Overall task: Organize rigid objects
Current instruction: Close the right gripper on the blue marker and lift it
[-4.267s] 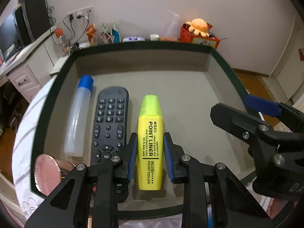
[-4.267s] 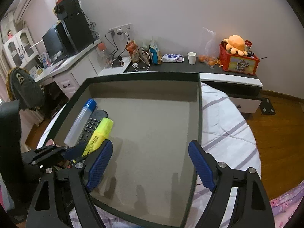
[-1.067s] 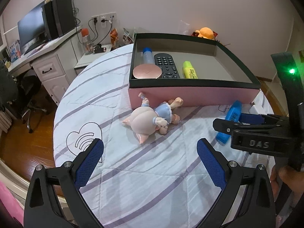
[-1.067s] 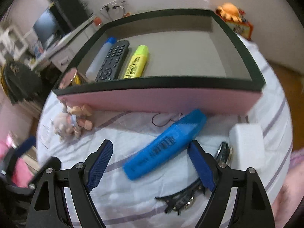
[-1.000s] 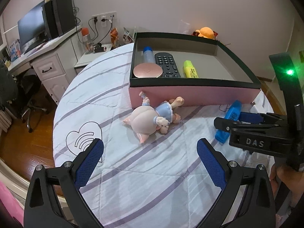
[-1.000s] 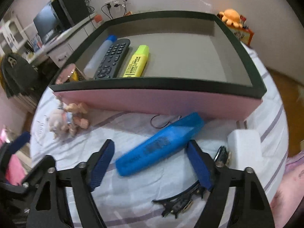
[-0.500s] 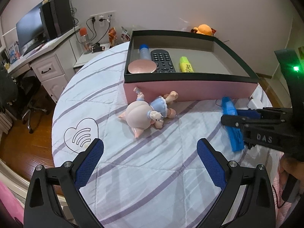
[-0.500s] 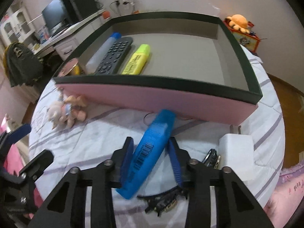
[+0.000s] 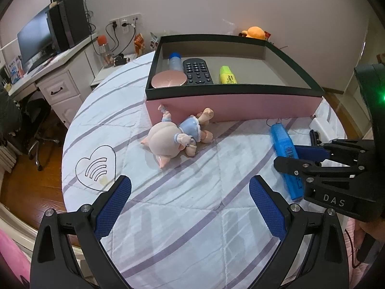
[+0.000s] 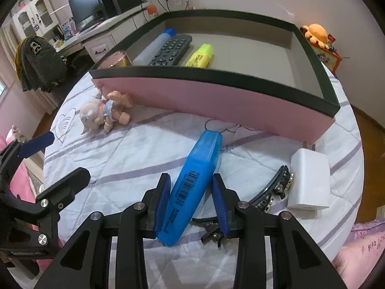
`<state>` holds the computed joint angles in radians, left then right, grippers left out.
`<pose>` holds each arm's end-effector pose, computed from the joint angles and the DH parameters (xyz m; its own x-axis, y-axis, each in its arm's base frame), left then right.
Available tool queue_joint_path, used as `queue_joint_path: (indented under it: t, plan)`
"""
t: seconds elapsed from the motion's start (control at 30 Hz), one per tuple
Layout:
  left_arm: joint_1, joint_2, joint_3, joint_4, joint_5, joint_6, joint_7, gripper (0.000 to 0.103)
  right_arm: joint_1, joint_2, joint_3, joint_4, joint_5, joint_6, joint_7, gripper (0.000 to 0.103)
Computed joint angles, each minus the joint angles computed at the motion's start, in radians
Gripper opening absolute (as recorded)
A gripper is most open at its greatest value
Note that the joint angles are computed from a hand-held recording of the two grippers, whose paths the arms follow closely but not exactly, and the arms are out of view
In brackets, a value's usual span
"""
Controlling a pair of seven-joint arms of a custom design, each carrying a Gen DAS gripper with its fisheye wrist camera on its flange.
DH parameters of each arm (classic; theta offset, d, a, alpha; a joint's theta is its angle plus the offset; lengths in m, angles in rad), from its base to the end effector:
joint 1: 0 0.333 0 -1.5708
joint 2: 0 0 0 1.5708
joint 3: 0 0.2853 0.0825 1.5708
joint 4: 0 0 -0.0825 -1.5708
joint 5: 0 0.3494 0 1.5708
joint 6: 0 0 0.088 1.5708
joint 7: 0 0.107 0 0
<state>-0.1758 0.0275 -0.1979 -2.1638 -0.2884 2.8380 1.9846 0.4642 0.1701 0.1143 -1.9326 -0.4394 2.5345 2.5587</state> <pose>0.5232 -0.1886 0.4460 -0.5095 -0.8604 -0.0123 -0.6736 0.4076 -0.6165 0.4985 0.3278 0.4336 -0.0785 -0.9911 -0.1074 -0.8637 0.1214 -0.4892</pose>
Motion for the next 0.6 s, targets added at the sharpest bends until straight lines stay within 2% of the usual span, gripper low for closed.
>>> queue_joint_path:
  t: [0.1, 0.17, 0.23, 0.4, 0.43, 0.53, 0.57, 0.6]
  plan:
    - [0.0, 0.003, -0.003, 0.006, -0.028, 0.003, 0.021, 0.1, -0.007, -0.023, 0.0, -0.03, 0.007, 0.034, -0.016, 0.027]
    - [-0.001, 0.004, -0.005, 0.009, -0.041, 0.005, 0.031, 0.1, -0.015, -0.036, 0.0, -0.051, 0.015, 0.073, -0.017, 0.025]
    - [-0.003, 0.011, -0.004, 0.017, -0.035, 0.001, 0.026, 0.1, -0.02, -0.041, 0.001, -0.053, 0.024, 0.077, -0.03, 0.025]
    - [-0.001, 0.026, 0.0, 0.032, -0.01, -0.013, 0.008, 0.1, -0.014, -0.011, -0.001, 0.004, 0.013, -0.035, -0.024, 0.026]
    - [-0.001, 0.031, 0.002, 0.036, 0.004, -0.013, -0.006, 0.1, -0.003, -0.006, -0.003, 0.019, -0.022, -0.056, -0.007, 0.027]
    - [0.003, 0.035, 0.0, 0.041, -0.006, -0.018, 0.002, 0.1, 0.017, 0.023, -0.001, 0.081, -0.058, -0.145, -0.016, 0.041]
    - [0.003, 0.035, -0.001, 0.041, -0.007, -0.018, 0.004, 0.1, 0.032, 0.038, -0.002, 0.114, -0.09, -0.2, -0.012, 0.047]
    - [0.004, 0.035, 0.0, 0.042, -0.006, -0.019, 0.004, 0.1, 0.042, 0.047, -0.003, 0.136, -0.108, -0.234, -0.012, 0.048]
